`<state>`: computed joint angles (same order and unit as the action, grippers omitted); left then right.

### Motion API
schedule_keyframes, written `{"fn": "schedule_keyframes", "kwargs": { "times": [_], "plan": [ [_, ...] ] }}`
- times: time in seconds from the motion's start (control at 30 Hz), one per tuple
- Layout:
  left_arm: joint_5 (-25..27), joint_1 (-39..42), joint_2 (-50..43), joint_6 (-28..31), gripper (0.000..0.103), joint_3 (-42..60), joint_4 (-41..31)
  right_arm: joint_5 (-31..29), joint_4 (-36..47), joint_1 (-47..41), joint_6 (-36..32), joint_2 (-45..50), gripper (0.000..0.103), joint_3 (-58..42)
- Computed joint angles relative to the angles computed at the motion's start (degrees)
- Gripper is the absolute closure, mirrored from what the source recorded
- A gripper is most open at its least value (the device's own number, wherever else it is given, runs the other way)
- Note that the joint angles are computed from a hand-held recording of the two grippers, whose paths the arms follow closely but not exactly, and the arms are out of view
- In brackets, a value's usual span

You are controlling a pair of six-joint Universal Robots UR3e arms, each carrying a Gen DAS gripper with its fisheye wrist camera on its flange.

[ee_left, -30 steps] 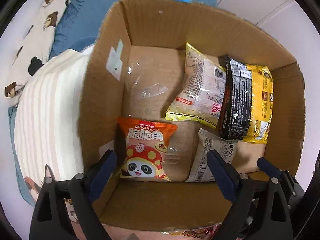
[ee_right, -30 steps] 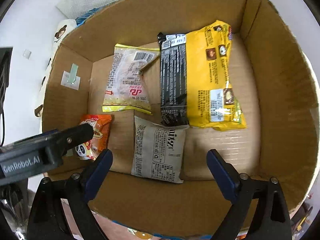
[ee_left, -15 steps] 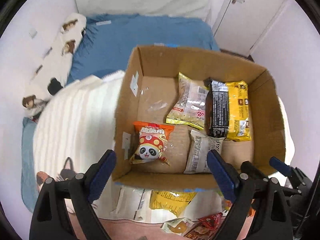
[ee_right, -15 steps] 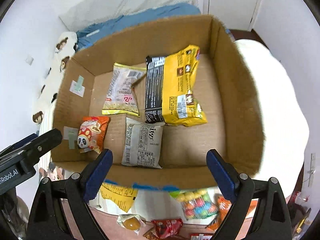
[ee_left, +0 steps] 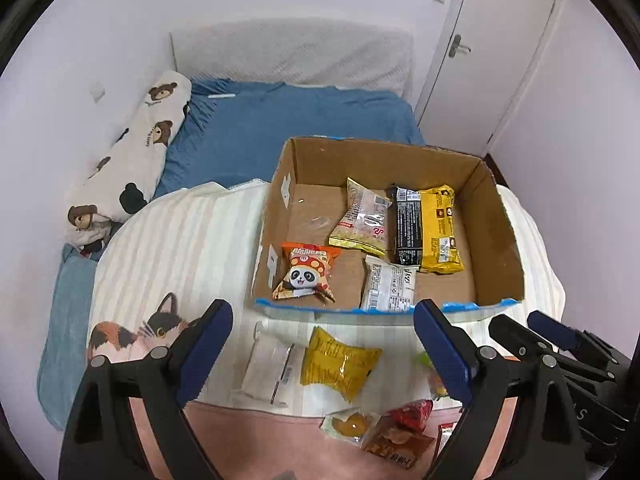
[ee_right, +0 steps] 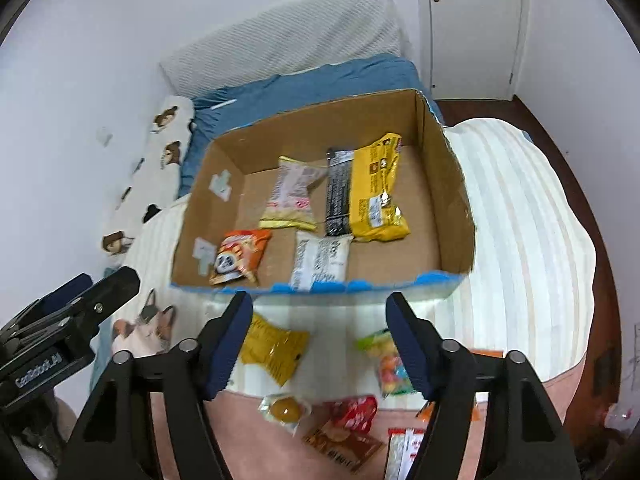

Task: Organize snacks
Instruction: 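Grasp the clear bread roll with the left tool while the right tool grasps the orange jerky bag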

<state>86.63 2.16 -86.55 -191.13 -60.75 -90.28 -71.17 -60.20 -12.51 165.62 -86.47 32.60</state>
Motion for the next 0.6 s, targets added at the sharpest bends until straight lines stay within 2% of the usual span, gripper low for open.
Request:
{"fn": "schedule_keyframes", "kwargs": {
  "times": [0.1, 0.13, 0.2, 0.33, 0.53, 0.6],
  "plan": [
    [0.36, -0.58, 5.10, -1.05, 0.010, -6.12, 0.54, 3.62, 5.26, -5.24, -5.79, -5.55, 0.051, 4.04],
    [0.89, -1.13, 6.52, -1.45, 0.010, -8.24, 0.77, 5.26, 7.78, -8.61, -8.96, -8.50, 0.058, 6.90],
    [2.28, -2.49, 8.99, -2.75, 0.010, -12.77, 1.15, 5.91, 10.40, -13.05, -13.35, -12.55, 0.059, 11.68],
    [0.68, -3.43, 14.82, -5.97, 0.010, -25.73, 1.56, 5.44, 17.15, -27.42, -25.79, -23.34, 0.071, 25.24],
    [-3.09, -5.30, 17.93, -9.49, 0.010, -41.38, 3.81, -1.34, 19.02, -45.20, -38.28, -35.23, 0.071, 45.50],
    [-4.76, -6.95, 17.99, -11.04, 0.010, -45.38, 5.10, -3.88, 17.60, -47.71, -40.11, -37.26, 0.071, 50.46]
  ]
}}
